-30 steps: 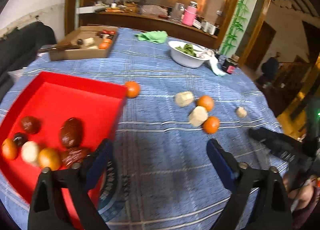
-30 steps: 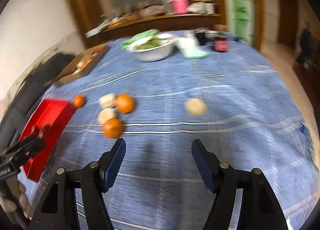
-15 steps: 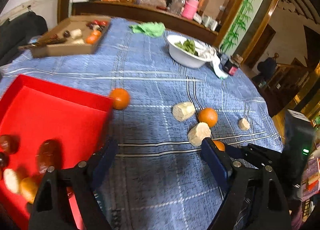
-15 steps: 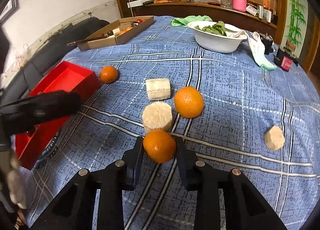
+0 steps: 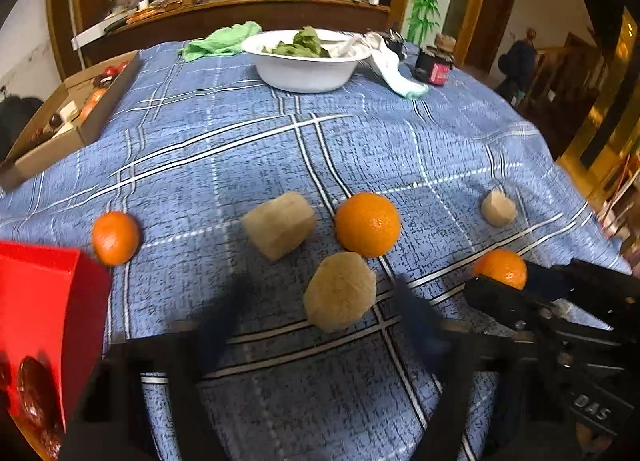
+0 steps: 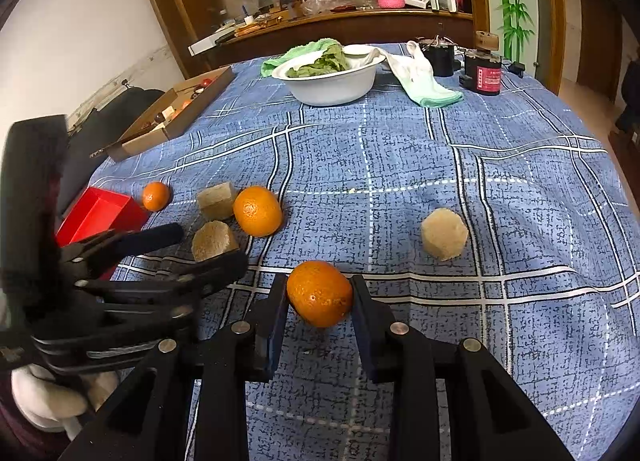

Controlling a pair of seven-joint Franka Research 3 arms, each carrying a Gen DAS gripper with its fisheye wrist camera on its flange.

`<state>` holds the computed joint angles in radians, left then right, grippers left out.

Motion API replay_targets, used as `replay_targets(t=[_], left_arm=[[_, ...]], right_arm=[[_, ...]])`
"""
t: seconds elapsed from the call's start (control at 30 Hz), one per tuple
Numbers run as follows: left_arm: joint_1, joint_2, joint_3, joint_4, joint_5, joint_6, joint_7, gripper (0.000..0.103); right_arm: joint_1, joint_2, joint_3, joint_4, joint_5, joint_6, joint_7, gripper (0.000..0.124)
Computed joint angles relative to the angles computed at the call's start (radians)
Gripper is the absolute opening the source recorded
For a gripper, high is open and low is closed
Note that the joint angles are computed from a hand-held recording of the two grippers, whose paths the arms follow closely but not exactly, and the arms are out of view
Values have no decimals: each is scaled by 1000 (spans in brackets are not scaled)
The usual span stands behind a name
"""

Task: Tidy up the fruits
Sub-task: 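Grasp a mandarin orange with the right gripper while the left gripper grasps a round tan biscuit, then carry the orange and the biscuit into the red tray and release both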

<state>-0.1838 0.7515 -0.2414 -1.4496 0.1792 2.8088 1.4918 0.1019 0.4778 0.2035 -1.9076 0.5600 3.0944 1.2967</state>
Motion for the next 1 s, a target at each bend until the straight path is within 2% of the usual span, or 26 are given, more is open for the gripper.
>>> replay_targets(t=[0.03, 0.07, 0.17, 0.3, 0.37, 0.43, 0.47, 0.57, 0.63, 0.67, 0.77, 0.83, 0.9, 1.0], left_arm=[[-6, -4, 9, -7, 32, 15, -18, 37], [13, -4, -17, -12, -1, 16, 19, 31], [17, -33, -10, -54, -8, 43, 1, 30], [70, -126, -39, -198, -43, 137, -20, 31], [115, -195, -62, -301, -64, 204, -31, 31], [152, -261, -70, -392, -77, 257, -52, 31], [192, -297, -92, -443, -93, 285, -56, 31], [287, -376, -132, -549, -128, 336, -78, 31], [330, -428, -126, -613, -140, 370, -109, 31], [351, -446, -124, -635, -141, 379, -122, 31], [321, -490, -28, -687, -114, 407, -194, 31], [270, -504, 64, -710, -83, 413, -250, 31], [258, -503, 100, -719, -58, 407, -287, 31], [165, -501, 220, -731, 9, 401, -359, 31]], right_arm=[[13, 2, -13, 4, -7, 1, 10, 33], [20, 1, -20, 1, -11, 7, 17, 33], [7, 0, -2, -8, -7, 29, 13, 33], [14, 1, -6, -12, -21, 48, 26, 32], [19, 0, -6, -19, -31, 68, 30, 32], [47, -2, -34, -24, -51, 82, 47, 32], [55, -2, -40, -26, -62, 88, 54, 32], [51, -13, -23, -35, -83, 109, 58, 32], [51, -28, -6, -41, -94, 108, 61, 33], [32, -36, 29, -42, -94, 103, 53, 33], [6, -42, 97, -21, -93, 77, 21, 33], [36, -38, 95, 13, -99, 50, 10, 33], [55, -20, 106, 66, -94, 7, -7, 33], [114, 36, 85, 185, -92, -85, -8, 33]])
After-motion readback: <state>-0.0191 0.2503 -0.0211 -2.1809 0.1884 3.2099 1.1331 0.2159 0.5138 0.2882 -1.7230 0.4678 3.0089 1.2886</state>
